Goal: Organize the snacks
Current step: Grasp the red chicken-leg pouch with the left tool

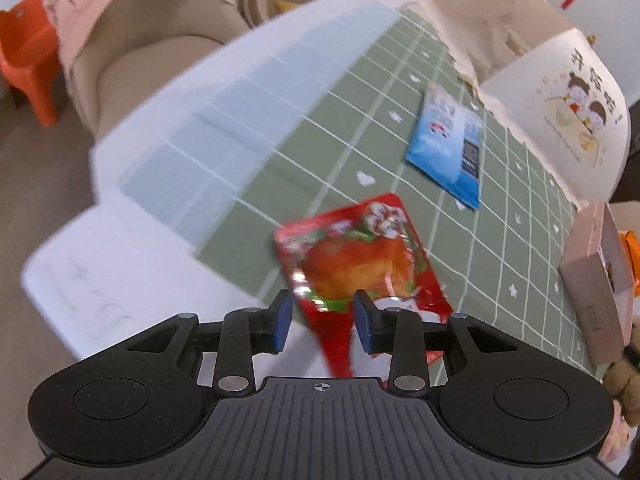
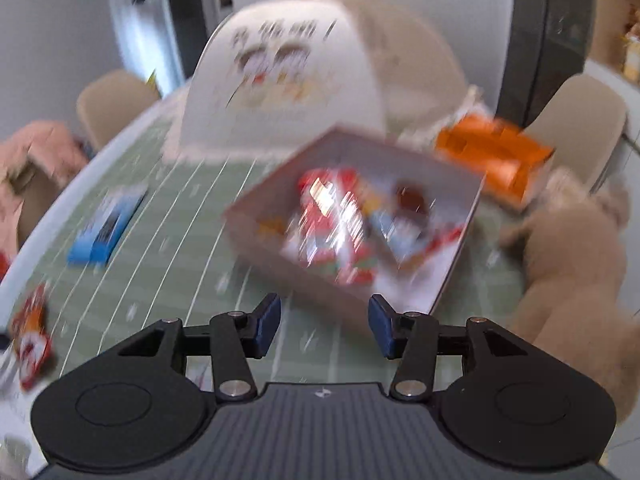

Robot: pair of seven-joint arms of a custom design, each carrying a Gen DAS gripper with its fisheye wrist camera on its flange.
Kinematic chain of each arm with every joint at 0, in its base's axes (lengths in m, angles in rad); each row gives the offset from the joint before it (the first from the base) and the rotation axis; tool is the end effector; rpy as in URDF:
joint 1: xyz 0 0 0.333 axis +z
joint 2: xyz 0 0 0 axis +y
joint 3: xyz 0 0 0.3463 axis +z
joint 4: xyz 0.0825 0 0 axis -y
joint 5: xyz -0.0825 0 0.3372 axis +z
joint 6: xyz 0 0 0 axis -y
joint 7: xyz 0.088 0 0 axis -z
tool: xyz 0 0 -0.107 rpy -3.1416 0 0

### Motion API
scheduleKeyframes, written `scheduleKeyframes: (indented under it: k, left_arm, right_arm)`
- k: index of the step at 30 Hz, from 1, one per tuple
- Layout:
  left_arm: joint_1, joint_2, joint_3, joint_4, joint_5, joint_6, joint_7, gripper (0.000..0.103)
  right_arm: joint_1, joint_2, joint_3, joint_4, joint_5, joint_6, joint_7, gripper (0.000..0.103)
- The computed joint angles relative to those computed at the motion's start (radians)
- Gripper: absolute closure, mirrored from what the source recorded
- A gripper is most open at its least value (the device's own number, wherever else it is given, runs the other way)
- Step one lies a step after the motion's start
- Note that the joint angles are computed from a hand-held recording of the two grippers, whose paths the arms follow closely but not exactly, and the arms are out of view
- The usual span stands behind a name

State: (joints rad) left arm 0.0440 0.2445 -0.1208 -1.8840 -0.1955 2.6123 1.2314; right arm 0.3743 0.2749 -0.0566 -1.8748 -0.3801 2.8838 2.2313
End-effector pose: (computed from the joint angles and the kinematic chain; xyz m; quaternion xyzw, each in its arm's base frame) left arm 0.6198 -0.0367 0.4873 -0.8114 0.5274 -0.2443 0.0616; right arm 0.5957 0.2227 0.5045 -0.6557 0.6579 -0.2147 0.3020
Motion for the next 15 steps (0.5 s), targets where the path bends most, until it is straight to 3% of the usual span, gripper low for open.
scheduleKeyframes:
  k: [5, 7, 8, 12, 15]
  left_arm:
    - [-0.026, 0.064, -0.032, 0.056, 0.011, 0.068, 0.060, 0.066]
    - [-0.048, 0.093, -0.034, 0.093, 0.043, 0.072, 0.076, 0.066]
    - [-0.054, 0.106, -0.039, 0.109, 0.050, 0.073, 0.089, 0.065]
    - [-0.034, 0.174, -0.116, 0.198, -0.024, 0.051, 0.218, 0.065]
    - [-0.034, 0.202, -0.161, 0.245, -0.082, 0.016, 0.313, 0.066]
  right_arm:
    - [0.054, -0.034, 0.005, -0.070, -0.087, 0.006, 0.009, 0.055]
    - [0.039, -0.033, 0.046, -0.084, -0.046, 0.000, -0.039, 0.055]
    - [0.055, -0.034, 0.037, -0.090, -0.064, -0.002, -0.023, 0.055]
    - [0.121, -0.047, -0.026, -0.098, -0.213, -0.037, 0.147, 0.055]
    - [0.123, -0.057, -0.035, -0.102, -0.312, -0.084, 0.255, 0.055]
